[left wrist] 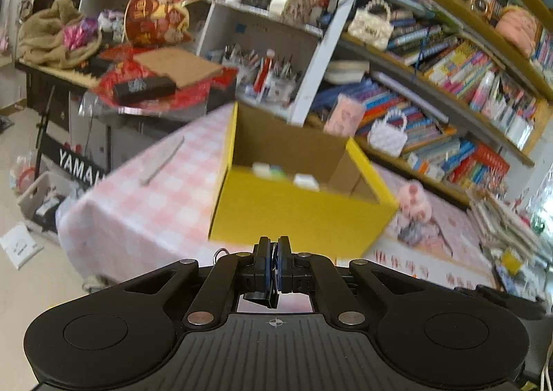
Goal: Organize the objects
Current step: 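Carry the binder clip and orange clothespins toward the yellow box, then open both tools over the box to drop the clip and clothespins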
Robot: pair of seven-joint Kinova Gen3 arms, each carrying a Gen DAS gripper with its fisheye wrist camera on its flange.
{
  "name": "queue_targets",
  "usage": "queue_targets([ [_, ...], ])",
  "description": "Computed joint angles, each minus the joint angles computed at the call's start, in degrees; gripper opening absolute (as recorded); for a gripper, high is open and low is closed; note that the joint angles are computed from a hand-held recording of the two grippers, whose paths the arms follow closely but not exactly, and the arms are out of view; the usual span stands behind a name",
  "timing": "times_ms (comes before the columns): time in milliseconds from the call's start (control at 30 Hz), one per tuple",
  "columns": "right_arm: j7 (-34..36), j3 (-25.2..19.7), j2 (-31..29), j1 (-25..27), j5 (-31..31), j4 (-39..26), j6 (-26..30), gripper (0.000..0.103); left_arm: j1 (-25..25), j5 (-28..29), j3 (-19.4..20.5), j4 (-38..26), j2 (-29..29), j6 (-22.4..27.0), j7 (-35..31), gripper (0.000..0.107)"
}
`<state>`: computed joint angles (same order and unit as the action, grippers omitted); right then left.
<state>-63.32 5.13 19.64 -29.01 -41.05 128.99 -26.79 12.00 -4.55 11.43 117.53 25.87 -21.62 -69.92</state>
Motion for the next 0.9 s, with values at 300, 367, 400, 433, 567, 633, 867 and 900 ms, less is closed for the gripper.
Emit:
queue_targets([
  [300,-5.19,-1.53,1.94,7.47,11.44,-8.45,-1.14,0.055,3.71,3.51,-3.31,-9.86,2.85,0.34,-3.79,0.002],
  [367,-6.20,-1.32,3.11,8.95,13.38,-10.98,-1.22,0.055,4.50,4.45,-3.92,-12.90,4.24,1.43,-4.88,0.002],
  [400,-6.41,-1.03,3.86,9.51,14.07,-12.54,-0.96,0.055,5.00,5.09,-4.34,-14.33,4.94,2.06,-5.42,0.002],
  [433,-6.63,-0.86,4.77,10.19,15.04,-14.14,-0.50,0.055,5.42,5.63,-4.70,-16.14,5.88,3.02,-5.97,0.002],
  [567,-6.28,0.70,9.47,11.83,18.39,-21.28,4.42,0.055,7.27,8.00,-6.41,-24.28,10.15,9.23,-7.79,0.002],
  [633,-5.97,2.16,12.08,11.74,19.26,-24.79,7.90,0.055,9.00,9.40,-8.33,-28.68,12.52,13.25,-8.48,0.002],
  [867,-9.93,5.27,17.51,11.81,23.18,-32.46,17.39,0.056,12.05,10.17,-11.73,-38.39,17.80,24.38,-7.91,0.003],
  [900,-10.58,5.43,17.62,11.74,23.89,-32.30,16.87,0.059,12.15,9.89,-11.80,-38.70,17.99,24.72,-7.66,0.008],
])
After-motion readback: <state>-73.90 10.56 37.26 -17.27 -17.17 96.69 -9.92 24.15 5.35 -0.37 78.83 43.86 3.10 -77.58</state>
